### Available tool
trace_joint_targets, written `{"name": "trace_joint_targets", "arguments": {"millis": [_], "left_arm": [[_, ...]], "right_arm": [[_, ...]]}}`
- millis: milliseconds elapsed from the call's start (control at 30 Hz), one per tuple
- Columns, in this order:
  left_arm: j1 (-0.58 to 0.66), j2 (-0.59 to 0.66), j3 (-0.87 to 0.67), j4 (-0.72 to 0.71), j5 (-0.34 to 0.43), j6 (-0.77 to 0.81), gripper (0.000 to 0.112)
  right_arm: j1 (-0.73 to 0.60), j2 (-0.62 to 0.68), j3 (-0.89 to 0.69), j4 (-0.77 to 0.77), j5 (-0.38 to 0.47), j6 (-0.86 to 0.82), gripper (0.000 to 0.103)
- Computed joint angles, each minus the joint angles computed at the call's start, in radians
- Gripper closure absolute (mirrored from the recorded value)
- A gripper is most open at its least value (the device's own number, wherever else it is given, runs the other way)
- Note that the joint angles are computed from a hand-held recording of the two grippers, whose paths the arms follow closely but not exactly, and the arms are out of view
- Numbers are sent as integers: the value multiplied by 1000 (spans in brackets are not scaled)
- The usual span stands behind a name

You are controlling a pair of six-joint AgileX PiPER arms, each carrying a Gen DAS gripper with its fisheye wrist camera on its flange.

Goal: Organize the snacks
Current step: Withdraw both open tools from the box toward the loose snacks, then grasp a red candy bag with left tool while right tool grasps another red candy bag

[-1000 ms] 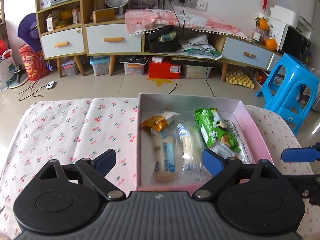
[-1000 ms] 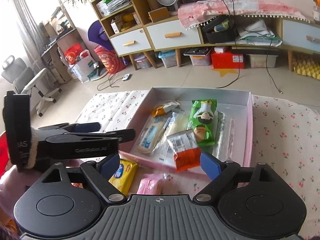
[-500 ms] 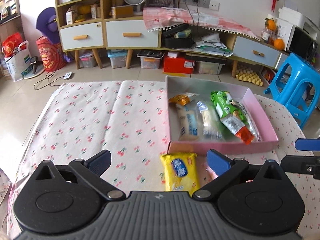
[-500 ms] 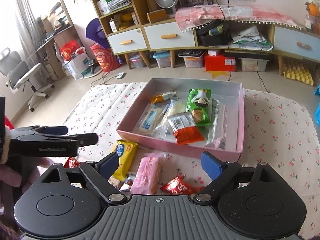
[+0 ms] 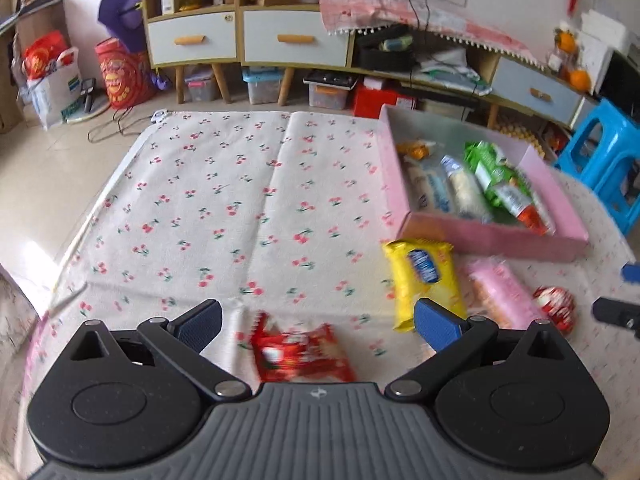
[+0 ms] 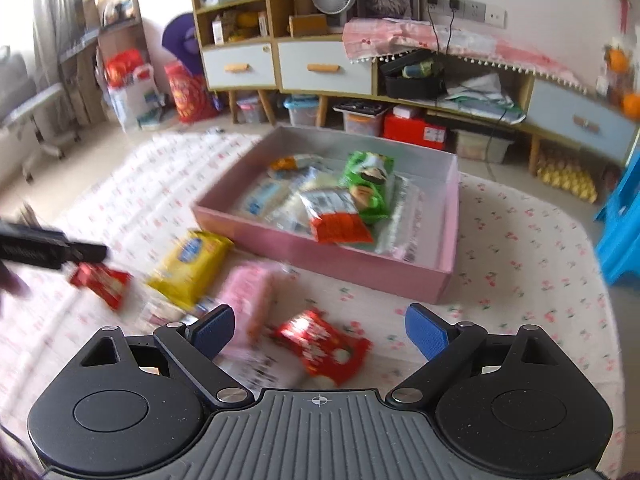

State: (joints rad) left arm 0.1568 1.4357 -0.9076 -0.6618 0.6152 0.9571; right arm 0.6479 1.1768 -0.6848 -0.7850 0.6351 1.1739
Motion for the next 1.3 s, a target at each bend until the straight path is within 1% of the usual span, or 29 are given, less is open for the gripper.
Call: {"name": "trace_joint_targets", "arguments": {"millis": [33,133,267,300,367,433,500,567,633,700,800,933,967,1033,1100,1167,1233,1300], "left_arm": [[17,11,1,-24,-2,57,10],[72,42,3,-92,10,218,10],[112,71,7,-111,12,410,11],[124,75,8,-118,22,450,11],[151,94,-13,-124,78,481,11],[153,107,-28,-103,108,455,11],[142,124,-37,-83,112,437,11],[135,135,-44,-69,125,413,15],[134,156,-60,-62,148,382,20],[136,179,-77,-61,176,354,38],[130,177,-68,-72,153,322,45],[146,190,-94,-84,183,265,50],[149,194,-100,-88,187,255,51],[155,196,-103,-97,188,238,54],[160,200,-109,-98,191,209,63],[167,208,-121,-103,204,187,68],[172,213,-131,-109,222,174,70],[170,212,-136,-102,227,158,72]], "right_arm": [[8,15,7,-23,15,8,9],[13,47,34,-63,21,10,9],[19,104,50,-96,22,7,9],[19,118,52,-105,19,10,9],[17,143,58,-127,7,28,9],[11,151,71,-167,-21,70,9],[0,159,67,-171,-35,79,9],[-13,168,65,-184,-48,97,9],[-27,177,66,-201,-63,124,9],[-41,183,71,-217,-79,152,9],[-79,183,73,-201,-120,147,12],[-93,186,74,-212,-142,158,13],[-91,189,74,-218,-147,165,14],[-97,194,70,-210,-168,157,21],[-108,198,63,-191,-185,138,27],[-120,201,55,-157,-204,109,32],[-128,202,49,-129,-218,84,44],[-130,203,45,-102,-230,58,52]]}}
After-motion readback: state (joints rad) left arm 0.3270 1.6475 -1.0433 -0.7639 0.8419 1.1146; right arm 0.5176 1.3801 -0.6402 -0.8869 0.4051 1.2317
